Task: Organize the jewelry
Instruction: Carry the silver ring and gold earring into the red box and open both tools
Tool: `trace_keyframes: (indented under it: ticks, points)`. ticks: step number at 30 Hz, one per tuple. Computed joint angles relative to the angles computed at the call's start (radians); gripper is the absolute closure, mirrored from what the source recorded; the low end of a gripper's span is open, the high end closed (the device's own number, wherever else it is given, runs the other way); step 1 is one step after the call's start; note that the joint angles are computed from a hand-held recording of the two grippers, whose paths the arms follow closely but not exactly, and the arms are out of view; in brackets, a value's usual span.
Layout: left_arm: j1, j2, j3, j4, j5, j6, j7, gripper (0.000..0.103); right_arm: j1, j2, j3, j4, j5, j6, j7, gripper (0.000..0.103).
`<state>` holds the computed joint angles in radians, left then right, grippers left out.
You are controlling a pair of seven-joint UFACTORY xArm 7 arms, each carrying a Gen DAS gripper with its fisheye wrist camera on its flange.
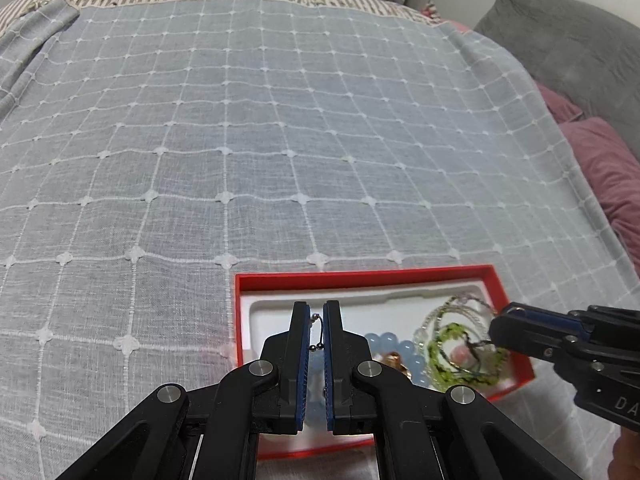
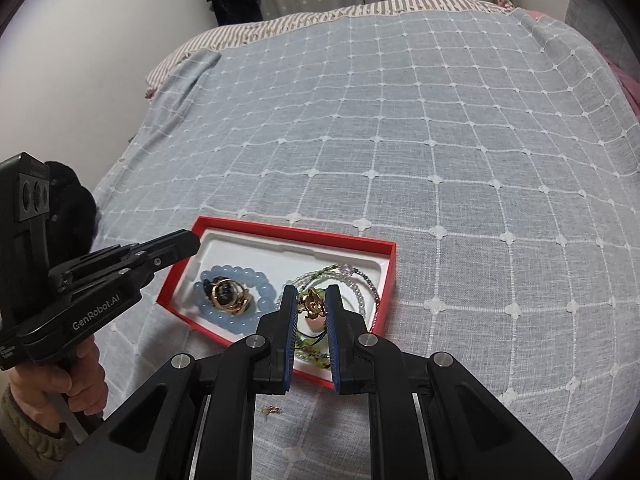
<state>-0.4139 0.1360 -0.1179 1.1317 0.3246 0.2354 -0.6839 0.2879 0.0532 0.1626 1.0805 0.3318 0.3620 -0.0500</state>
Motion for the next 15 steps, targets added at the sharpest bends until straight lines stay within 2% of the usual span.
trace_keyframes:
  ticks: [15]
  points:
    - [0.002,0.055,0.004,0.045,-0.068,-0.003,0.045,0.102,-0.007,0.086,0.008,0.086,-0.046,0.011,0.024,0.088]
